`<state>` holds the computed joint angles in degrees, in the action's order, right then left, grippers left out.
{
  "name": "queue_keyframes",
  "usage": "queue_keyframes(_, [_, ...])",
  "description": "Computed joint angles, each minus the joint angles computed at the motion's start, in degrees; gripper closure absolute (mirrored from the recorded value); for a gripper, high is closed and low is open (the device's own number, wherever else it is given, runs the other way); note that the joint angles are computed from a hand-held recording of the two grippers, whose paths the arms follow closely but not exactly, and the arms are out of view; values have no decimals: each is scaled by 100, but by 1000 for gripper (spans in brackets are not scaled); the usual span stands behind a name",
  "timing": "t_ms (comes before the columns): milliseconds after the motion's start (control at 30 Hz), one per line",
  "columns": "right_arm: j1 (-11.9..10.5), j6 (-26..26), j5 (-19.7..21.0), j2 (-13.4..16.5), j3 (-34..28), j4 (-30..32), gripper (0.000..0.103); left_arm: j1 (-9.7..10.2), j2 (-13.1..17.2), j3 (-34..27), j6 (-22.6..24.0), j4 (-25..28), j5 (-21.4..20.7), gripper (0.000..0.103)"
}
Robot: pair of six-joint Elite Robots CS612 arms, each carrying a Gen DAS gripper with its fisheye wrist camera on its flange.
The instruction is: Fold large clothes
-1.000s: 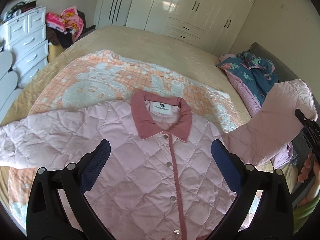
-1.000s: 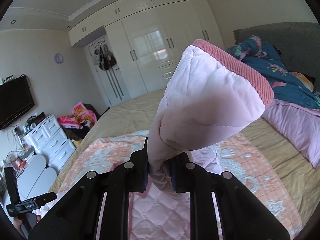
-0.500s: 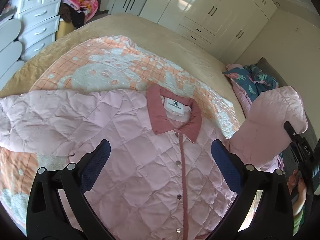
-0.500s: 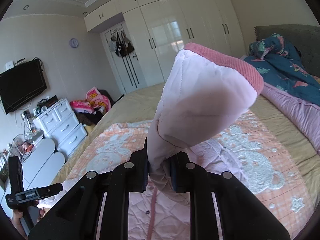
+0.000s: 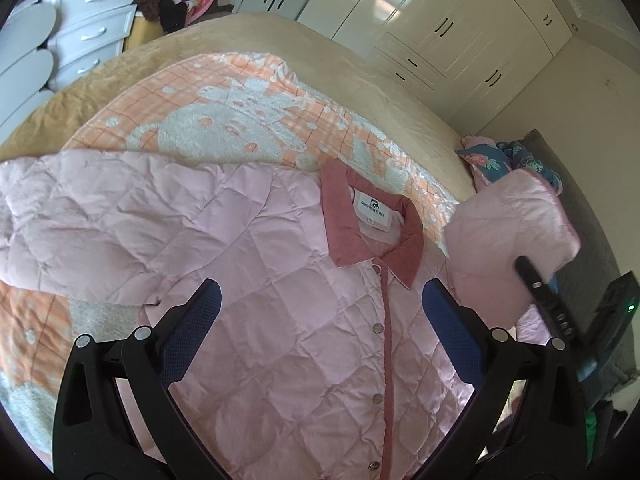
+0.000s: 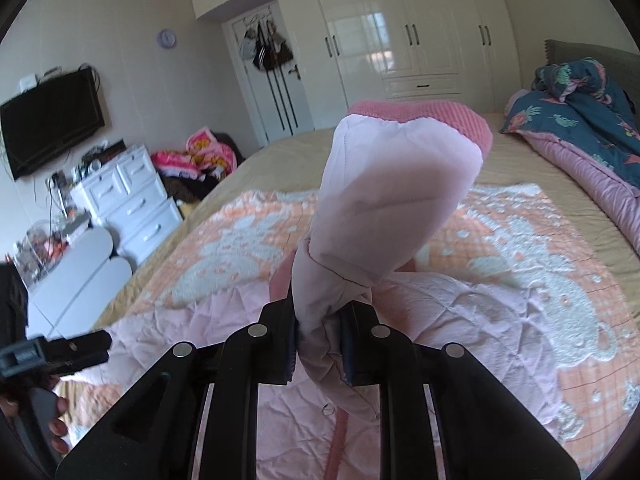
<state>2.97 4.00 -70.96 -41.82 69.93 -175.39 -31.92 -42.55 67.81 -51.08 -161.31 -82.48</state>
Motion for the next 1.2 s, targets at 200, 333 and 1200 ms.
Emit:
queue_keyframes(200, [170,-401,-90,212,-94,335,87,51,64,48,-222,-173,-230,8])
queue_keyframes(333, [253,-665,-135,329,-135,607,86,70,86,110,-392,-295,-309,8])
queue_keyframes(1200, [208,-1443,973,48,507,1228,20,131,424,-130,-967,-382,-853,8])
